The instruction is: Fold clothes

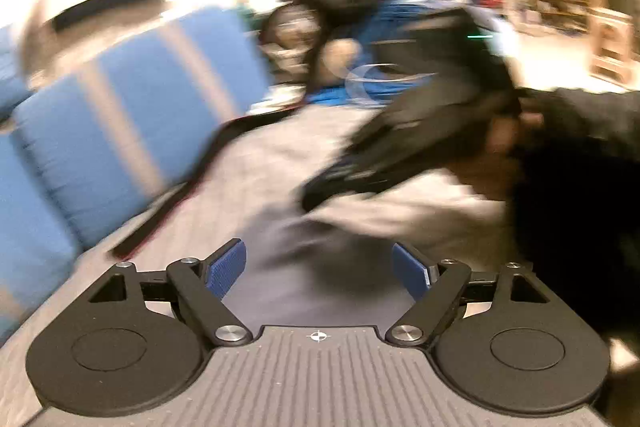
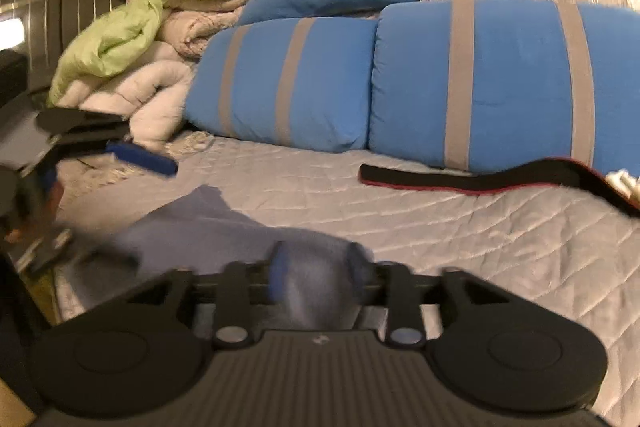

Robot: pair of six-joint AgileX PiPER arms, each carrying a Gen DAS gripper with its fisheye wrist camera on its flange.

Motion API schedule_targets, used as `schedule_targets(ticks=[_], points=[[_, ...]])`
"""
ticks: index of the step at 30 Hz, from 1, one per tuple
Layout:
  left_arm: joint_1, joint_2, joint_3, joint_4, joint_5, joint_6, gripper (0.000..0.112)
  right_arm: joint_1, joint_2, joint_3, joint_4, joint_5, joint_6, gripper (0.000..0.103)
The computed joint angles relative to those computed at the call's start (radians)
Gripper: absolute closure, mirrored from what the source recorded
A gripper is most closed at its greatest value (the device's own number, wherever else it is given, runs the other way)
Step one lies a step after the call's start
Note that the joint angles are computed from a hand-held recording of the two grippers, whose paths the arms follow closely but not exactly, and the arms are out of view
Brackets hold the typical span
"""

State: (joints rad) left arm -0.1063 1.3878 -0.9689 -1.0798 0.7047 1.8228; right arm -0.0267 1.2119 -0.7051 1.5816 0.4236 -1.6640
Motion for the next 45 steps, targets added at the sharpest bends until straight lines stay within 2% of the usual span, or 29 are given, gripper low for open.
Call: schedule_targets(ticks=[2,4,9,11,17,20,21,22,23,25,26,29,32,35,38,39,42,43,44,45], points=[[0.053,0.048,-0.038,-0.019,-0.034,0.018,0.033,0.037,0.02,-0.018,0.002,-0.036,-0.004,0.036],[0.11,0.105,-0.089,-0.027,-0.037,-0.001,0.033,0.06,0.04,-0.036,0.013,-0.057,-0.02,0.034],[0.225,0.234,-0.262,0.028,0.022,-0.14,0.035,0.053,0.093,-0.075,0.02,-0.033,-0.053,0.032],[0.241,0.284,-0.333,0.069,0.047,-0.17,0.044,0.045,0.115,-0.092,-0.005,-0.015,-0.05,0.032],[0.277,0.372,-0.44,0.163,0.126,-0.124,0.048,0.004,0.181,-0.134,-0.08,0.053,-0.05,0.032],[0.277,0.435,-0.521,0.221,0.178,-0.19,0.05,-0.009,0.203,-0.146,-0.103,0.07,-0.039,0.034],[0.278,0.458,-0.553,0.239,0.203,-0.217,0.051,-0.013,0.207,-0.15,-0.116,0.074,-0.029,0.047],[0.28,0.48,-0.584,0.257,0.229,-0.248,0.058,-0.012,0.209,-0.151,-0.134,0.067,-0.014,0.061],[0.283,0.502,-0.616,0.275,0.255,-0.283,0.073,-0.012,0.209,-0.152,-0.159,0.058,0.011,0.064],[0.288,0.553,-0.703,0.313,0.33,-0.377,0.093,-0.026,0.212,-0.157,-0.202,0.065,0.059,0.069],[0.292,0.572,-0.733,0.315,0.352,-0.406,0.097,-0.031,0.211,-0.158,-0.215,0.068,0.072,0.07],[0.314,0.621,-0.804,0.293,0.401,-0.481,0.102,-0.009,0.199,-0.148,-0.259,0.023,0.088,0.07],[0.312,0.626,-0.803,0.307,0.381,-0.505,0.103,0.007,0.186,-0.135,-0.282,-0.009,0.087,0.07],[0.308,0.624,-0.803,0.322,0.359,-0.531,0.103,0.015,0.174,-0.121,-0.277,-0.034,0.078,0.054],[0.314,0.638,-0.826,0.324,0.353,-0.579,0.099,0.013,0.164,-0.113,-0.264,-0.039,0.072,0.051],[0.318,0.647,-0.841,0.324,0.361,-0.598,0.099,0.014,0.162,-0.11,-0.262,-0.047,0.075,0.046],[0.327,0.664,-0.87,0.326,0.366,-0.65,0.088,0.009,0.157,-0.106,-0.26,-0.062,0.102,0.037],[0.327,0.661,-0.866,0.328,0.351,-0.661,0.079,0.005,0.159,-0.109,-0.261,-0.059,0.117,0.036],[0.325,0.656,-0.858,0.335,0.327,-0.675,0.066,0.0,0.159,-0.11,-0.261,-0.054,0.13,0.035],[0.323,0.647,-0.843,0.345,0.293,-0.69,0.061,-0.003,0.159,-0.111,-0.26,-0.054,0.141,0.032]])
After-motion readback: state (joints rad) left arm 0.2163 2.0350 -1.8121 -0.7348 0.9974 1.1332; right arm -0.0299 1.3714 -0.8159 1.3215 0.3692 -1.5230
